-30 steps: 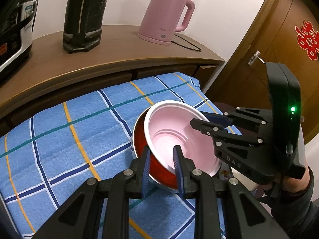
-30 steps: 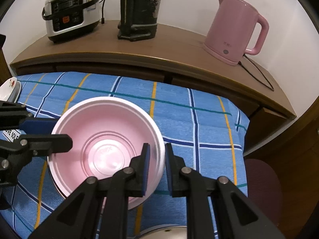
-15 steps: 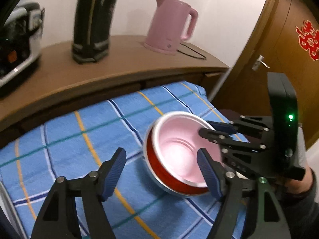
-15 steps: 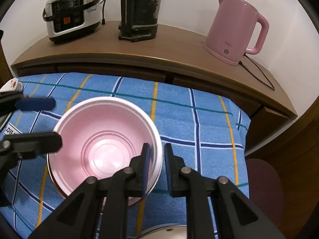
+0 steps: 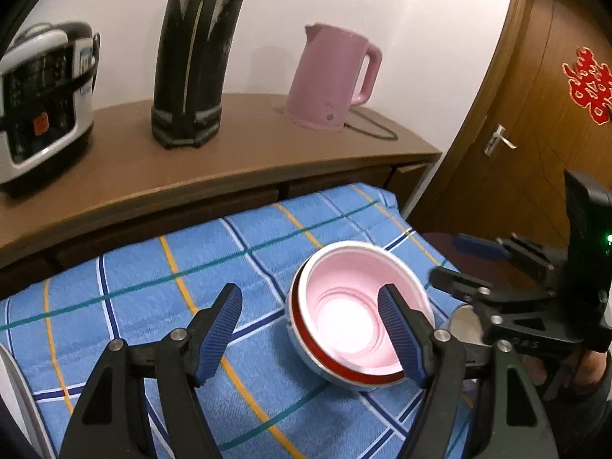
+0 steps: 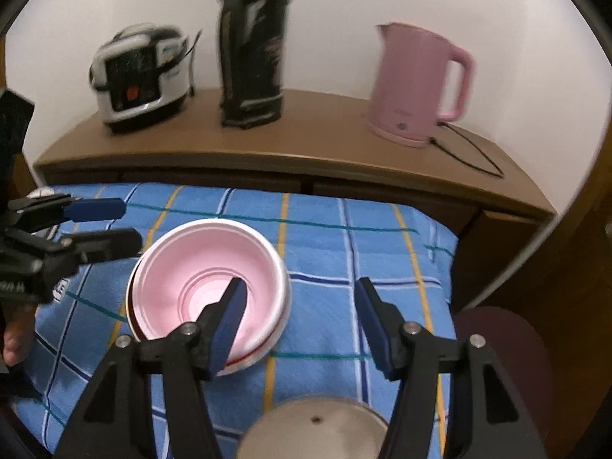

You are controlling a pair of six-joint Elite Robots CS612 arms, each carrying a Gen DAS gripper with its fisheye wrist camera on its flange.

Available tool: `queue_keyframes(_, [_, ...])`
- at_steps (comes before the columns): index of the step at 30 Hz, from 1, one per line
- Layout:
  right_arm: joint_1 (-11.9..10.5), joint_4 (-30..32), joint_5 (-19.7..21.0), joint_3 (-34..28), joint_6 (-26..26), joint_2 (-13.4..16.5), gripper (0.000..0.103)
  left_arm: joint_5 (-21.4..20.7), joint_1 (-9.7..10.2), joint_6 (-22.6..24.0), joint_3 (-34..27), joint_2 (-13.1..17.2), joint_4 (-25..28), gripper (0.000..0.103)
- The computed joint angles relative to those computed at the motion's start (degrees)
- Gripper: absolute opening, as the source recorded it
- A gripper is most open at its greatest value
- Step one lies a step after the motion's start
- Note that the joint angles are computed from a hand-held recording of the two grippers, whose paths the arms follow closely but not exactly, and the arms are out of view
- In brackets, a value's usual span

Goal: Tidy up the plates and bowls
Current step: 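Move both grippers to opposite sides of the white enamel bowl rim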

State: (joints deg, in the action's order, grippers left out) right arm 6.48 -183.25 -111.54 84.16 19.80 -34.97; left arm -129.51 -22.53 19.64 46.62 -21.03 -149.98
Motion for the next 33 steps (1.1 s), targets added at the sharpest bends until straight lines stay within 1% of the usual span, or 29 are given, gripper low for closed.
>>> queue_keyframes(3, [0.13,-5.2,-2.14,5.18,4.7,-1.58,0.059,-1.36,-0.05,-0.06,1.74,-0.8,-2.68,0.076])
queue_keyframes(7, [0.19,-8.81,-3.95,11.04,10.72,-3.25,0.058,-1.28,-0.68,1.45,6.3,-2.95,-7.68,0.076])
queue_keyframes(9, [0.33,-8.86,-5.21,12.94,13.18,-3.8,0.057,-2.09,-1.0,3.17,8.5,-4.13,-8.52,0.076])
queue_keyframes(12, [0.16,-9.08,-4.31,14.74,15.14,-4.21,0.051,-2.53,-1.79,7.63,12.65,-6.43,-8.22,0.076])
queue_keyframes(13, [0.16,-9.1,-4.02,15.12,15.65,-4.25,0.05,-2.42,-2.11,9.69,13.95,-7.16,-7.49,0.076])
queue_keyframes(15, [0.24,-9.01,-3.78,15.56,16.17,-4.25,0.044,-1.98,-2.85,13.56,15.76,-8.26,-4.63,0.076])
queue_keyframes(17, [0.24,-9.3,-3.32,15.9,17.28,-4.15,0.039,-0.93,-3.68,17.49,16.65,-9.06,0.7,0.072])
queue_keyframes(19, [0.32,-9.21,-2.96,16.15,17.71,-4.11,0.037,0.03,-4.31,20.17,16.31,-9.19,6.24,0.056])
queue_keyframes(20, [0.38,-9.33,-2.93,16.21,17.98,-4.04,0.035,0.55,-4.58,21.08,15.9,-9.07,8.5,0.053])
queue_keyframes(21, [0.46,-9.55,-2.97,16.29,18.27,-4.01,0.032,1.15,-4.87,21.83,15.58,-8.92,10.3,0.049])
queue_keyframes(22, [0.43,-9.61,-2.87,16.34,18.33,-4.0,0.03,1.76,-5.1,22.25,15.78,-9.02,10.68,0.044])
queue_keyframes(24, [0.46,-9.39,-2.8,16.42,18.81,-4.0,0.029,2.54,-5.44,23.21,15.88,-9.12,11.16,0.043])
queue_keyframes(26, [0.48,-8.82,-2.65,16.33,19.28,-3.94,0.029,2.15,-5.58,24.1,15.37,-9.0,12.25,0.043])
queue_keyframes(29, [0.51,-7.46,-2.0,15.83,19.58,-3.64,0.027,1.55,-5.8,23.85,15.07,-8.86,12.66,0.043])
queue_keyframes(30, [0.49,-7.21,-1.7,15.73,19.49,-3.53,0.026,1.01,-5.58,24.07,15.18,-8.88,13.15,0.042])
queue_keyframes(33, [0.61,-6.62,-1.27,15.16,19.52,-3.11,0.024,1.09,-5.42,23.75,15.26,-8.84,12.69,0.041])
